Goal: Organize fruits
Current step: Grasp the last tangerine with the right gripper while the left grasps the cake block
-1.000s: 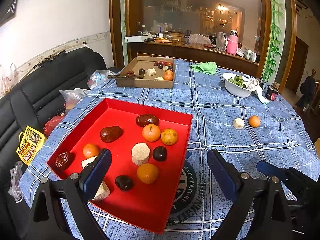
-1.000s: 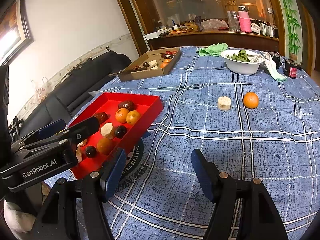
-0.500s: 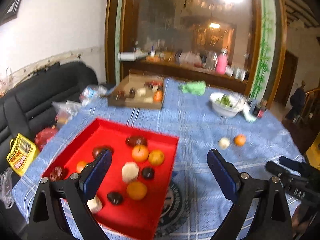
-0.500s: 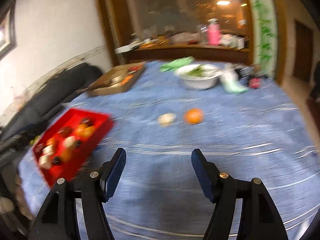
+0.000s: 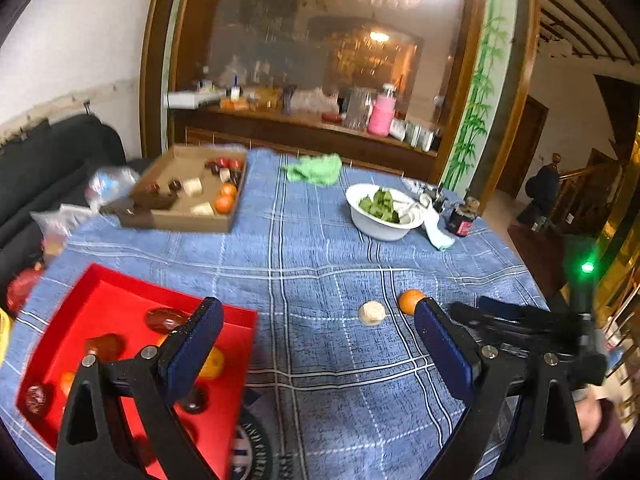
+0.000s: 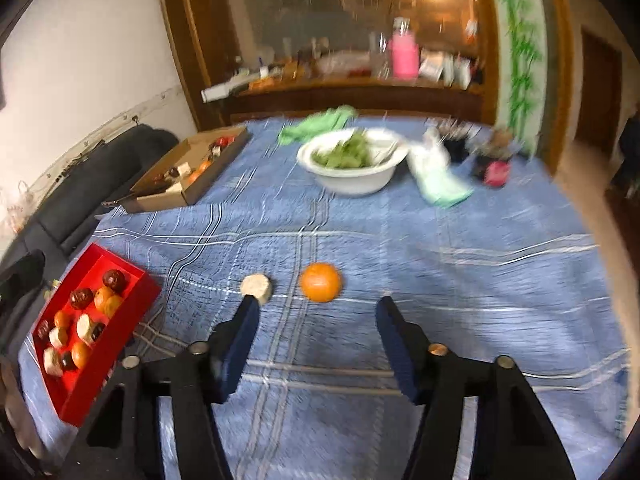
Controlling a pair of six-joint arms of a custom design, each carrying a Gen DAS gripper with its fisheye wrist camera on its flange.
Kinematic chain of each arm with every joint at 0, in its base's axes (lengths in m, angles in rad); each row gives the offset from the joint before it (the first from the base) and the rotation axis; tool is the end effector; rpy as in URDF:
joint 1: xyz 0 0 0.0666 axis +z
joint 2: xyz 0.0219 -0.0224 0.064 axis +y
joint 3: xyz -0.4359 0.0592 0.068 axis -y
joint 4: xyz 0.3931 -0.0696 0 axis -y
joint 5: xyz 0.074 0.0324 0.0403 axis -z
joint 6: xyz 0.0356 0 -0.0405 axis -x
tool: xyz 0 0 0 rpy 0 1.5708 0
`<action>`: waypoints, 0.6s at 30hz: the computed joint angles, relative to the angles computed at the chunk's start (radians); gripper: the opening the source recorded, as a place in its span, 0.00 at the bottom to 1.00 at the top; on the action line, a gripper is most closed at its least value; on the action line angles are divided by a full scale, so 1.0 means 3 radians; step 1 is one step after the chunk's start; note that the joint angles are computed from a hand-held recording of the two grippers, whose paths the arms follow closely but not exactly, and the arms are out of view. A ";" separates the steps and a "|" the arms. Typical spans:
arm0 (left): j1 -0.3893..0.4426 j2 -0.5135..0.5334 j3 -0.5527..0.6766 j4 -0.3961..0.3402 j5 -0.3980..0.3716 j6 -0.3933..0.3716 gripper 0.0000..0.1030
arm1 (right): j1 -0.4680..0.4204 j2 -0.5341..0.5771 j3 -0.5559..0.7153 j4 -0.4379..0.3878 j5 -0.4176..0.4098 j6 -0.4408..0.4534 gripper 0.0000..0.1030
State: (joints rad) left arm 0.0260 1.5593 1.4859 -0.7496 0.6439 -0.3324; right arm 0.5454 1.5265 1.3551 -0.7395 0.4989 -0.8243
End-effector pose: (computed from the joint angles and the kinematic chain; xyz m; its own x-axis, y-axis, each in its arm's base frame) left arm 0.5468 -0.0076 0.4632 -0.5664 0.2463 -0.7864 0.6053 0.7720 -0.1942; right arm 0.4555 0.2560 0.4188 -0.6090 0.3845 -0.6938 0.3568 0.9140 0.1933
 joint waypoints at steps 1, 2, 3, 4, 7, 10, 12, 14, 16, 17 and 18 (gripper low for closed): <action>-0.0021 0.0049 0.0049 -0.0065 0.0003 0.0008 0.93 | -0.0056 0.0053 0.0009 0.0032 -0.0086 -0.0016 0.57; -0.0036 0.0099 0.0092 -0.0126 0.0009 0.0011 0.93 | -0.0118 0.0122 0.0037 0.0042 -0.0157 -0.0027 0.55; -0.0061 0.0162 0.0146 -0.0195 -0.0014 0.0021 0.93 | -0.0145 0.0176 0.0055 0.0047 -0.0187 -0.0041 0.55; -0.0076 0.0196 0.0164 -0.0224 -0.0035 0.0026 0.93 | -0.0177 0.0225 0.0073 0.0054 -0.0217 -0.0045 0.55; -0.0120 0.0322 0.0239 -0.0296 -0.0121 0.0068 0.93 | -0.0246 0.0357 0.0131 0.0066 -0.0325 -0.0023 0.55; -0.0168 0.0442 0.0323 -0.0380 -0.0177 0.0079 0.93 | -0.0276 0.0430 0.0153 0.0101 -0.0368 0.0043 0.55; -0.0220 0.0498 0.0354 -0.0422 -0.0249 0.0064 0.93 | -0.0283 0.0481 0.0177 0.0107 -0.0375 0.0107 0.37; -0.0291 0.0542 0.0375 -0.0455 -0.0324 0.0033 0.93 | -0.0285 0.0494 0.0173 0.0114 -0.0386 0.0114 0.36; -0.0353 0.0572 0.0388 -0.0491 -0.0367 -0.0021 0.93 | -0.0297 0.0473 0.0144 0.0172 -0.0420 0.0126 0.36; -0.0392 0.0584 0.0385 -0.0500 -0.0393 -0.0051 0.92 | -0.0298 0.0460 0.0127 0.0185 -0.0410 0.0119 0.36; -0.0426 0.0592 0.0376 -0.0505 -0.0417 -0.0082 0.91 | -0.0301 0.0434 0.0100 0.0184 -0.0393 0.0097 0.36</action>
